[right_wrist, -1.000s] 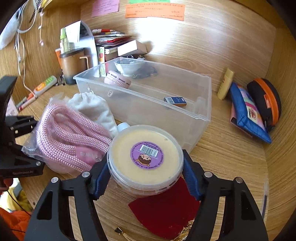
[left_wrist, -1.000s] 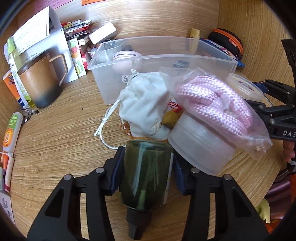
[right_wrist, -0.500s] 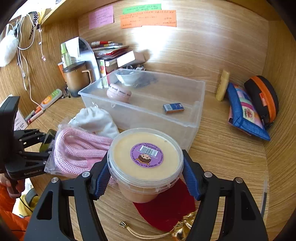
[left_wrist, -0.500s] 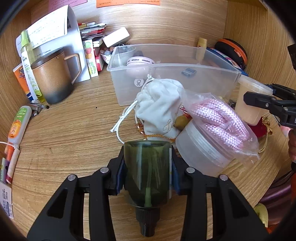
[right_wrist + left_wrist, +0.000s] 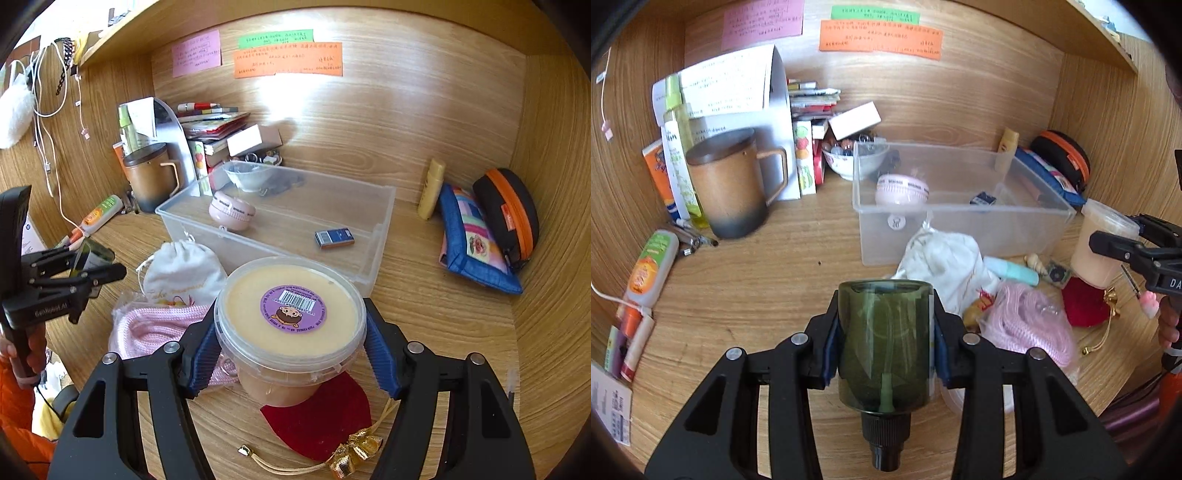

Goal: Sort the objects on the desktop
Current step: 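Carry the green bottle and the tub over the clear bin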

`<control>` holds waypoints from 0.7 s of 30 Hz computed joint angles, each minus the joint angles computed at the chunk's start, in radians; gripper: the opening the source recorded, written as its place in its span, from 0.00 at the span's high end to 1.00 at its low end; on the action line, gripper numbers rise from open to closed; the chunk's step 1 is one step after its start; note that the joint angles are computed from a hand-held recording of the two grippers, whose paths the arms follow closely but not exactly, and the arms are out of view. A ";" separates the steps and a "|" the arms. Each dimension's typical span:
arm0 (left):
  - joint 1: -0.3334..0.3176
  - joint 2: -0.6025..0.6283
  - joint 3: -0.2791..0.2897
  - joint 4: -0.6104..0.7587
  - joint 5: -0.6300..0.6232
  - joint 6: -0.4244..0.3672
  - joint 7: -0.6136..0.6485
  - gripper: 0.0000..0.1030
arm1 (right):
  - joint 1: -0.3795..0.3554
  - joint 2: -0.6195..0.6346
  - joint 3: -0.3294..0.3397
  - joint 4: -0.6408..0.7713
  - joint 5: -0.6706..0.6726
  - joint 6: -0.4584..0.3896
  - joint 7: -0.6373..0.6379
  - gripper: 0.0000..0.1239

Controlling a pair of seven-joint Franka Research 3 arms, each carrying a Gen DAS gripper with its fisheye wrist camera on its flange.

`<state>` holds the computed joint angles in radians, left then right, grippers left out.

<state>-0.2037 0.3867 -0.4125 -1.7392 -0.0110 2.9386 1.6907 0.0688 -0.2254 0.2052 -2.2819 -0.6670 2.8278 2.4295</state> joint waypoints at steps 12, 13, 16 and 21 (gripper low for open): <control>0.045 0.056 -0.086 0.115 -0.096 -0.061 0.139 0.61 | 0.008 0.008 -0.003 0.057 -0.045 -0.038 0.033 0.47; 0.050 0.064 -0.096 0.128 -0.112 -0.072 0.156 0.61 | 0.012 0.010 -0.007 0.060 -0.041 -0.037 0.025 0.47; 0.034 0.084 -0.090 0.170 -0.135 -0.096 0.174 0.61 | 0.019 0.021 -0.013 0.079 -0.034 -0.043 0.009 0.47; -0.010 0.120 -0.059 0.252 -0.129 -0.134 0.188 0.61 | 0.029 0.042 -0.024 0.112 -0.039 -0.053 -0.001 0.47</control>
<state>-0.2140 0.5063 -0.4716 -1.4868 -0.1402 2.8042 1.8789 0.0977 -0.1834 0.1808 -2.1701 -0.7065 2.7751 2.4283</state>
